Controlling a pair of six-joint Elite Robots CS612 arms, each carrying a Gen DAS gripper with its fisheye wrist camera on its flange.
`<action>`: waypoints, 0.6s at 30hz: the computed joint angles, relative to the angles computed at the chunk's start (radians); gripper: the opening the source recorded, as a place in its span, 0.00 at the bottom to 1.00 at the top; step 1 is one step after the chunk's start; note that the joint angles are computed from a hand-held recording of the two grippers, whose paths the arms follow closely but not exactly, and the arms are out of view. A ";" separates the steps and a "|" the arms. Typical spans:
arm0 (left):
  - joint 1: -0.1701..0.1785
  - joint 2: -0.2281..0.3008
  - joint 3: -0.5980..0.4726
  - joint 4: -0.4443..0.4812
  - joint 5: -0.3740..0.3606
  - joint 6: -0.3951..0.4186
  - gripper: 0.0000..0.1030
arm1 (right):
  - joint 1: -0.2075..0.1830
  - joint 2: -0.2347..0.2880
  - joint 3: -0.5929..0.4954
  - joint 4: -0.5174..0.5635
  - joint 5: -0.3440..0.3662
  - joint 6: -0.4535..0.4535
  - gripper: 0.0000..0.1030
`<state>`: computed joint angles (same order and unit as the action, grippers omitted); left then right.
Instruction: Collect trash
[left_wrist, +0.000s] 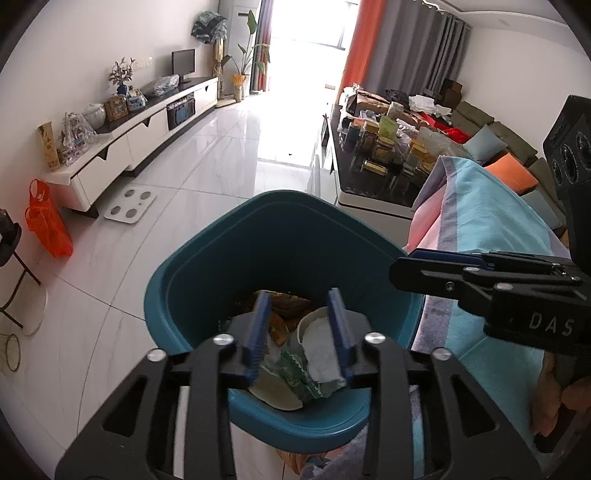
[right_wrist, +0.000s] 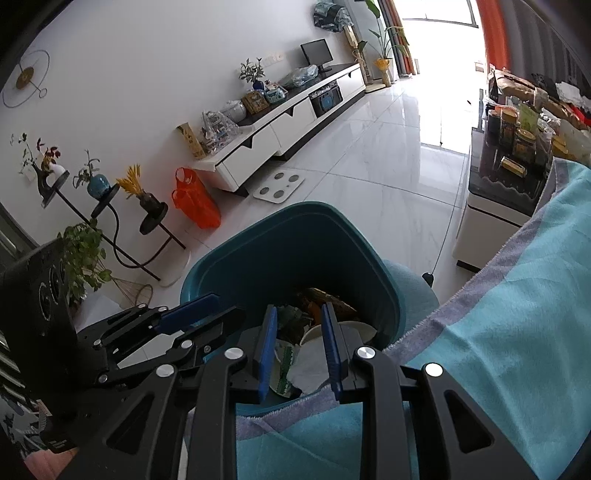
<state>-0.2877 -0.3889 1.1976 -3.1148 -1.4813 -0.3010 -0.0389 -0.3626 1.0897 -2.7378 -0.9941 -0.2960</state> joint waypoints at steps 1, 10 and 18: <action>-0.001 -0.003 0.007 -0.007 0.006 0.000 0.41 | -0.002 -0.002 0.006 -0.007 0.004 0.004 0.26; -0.017 -0.047 0.112 -0.142 0.066 0.018 0.91 | -0.032 -0.038 0.111 -0.170 0.036 0.042 0.54; -0.036 -0.075 0.202 -0.313 0.065 0.026 0.94 | -0.065 -0.078 0.226 -0.376 0.043 0.080 0.75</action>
<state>-0.3233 -0.4639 1.3999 -3.4279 -1.4166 -0.2749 -0.1043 -0.4407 1.3152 -3.1139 -0.9513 -0.2159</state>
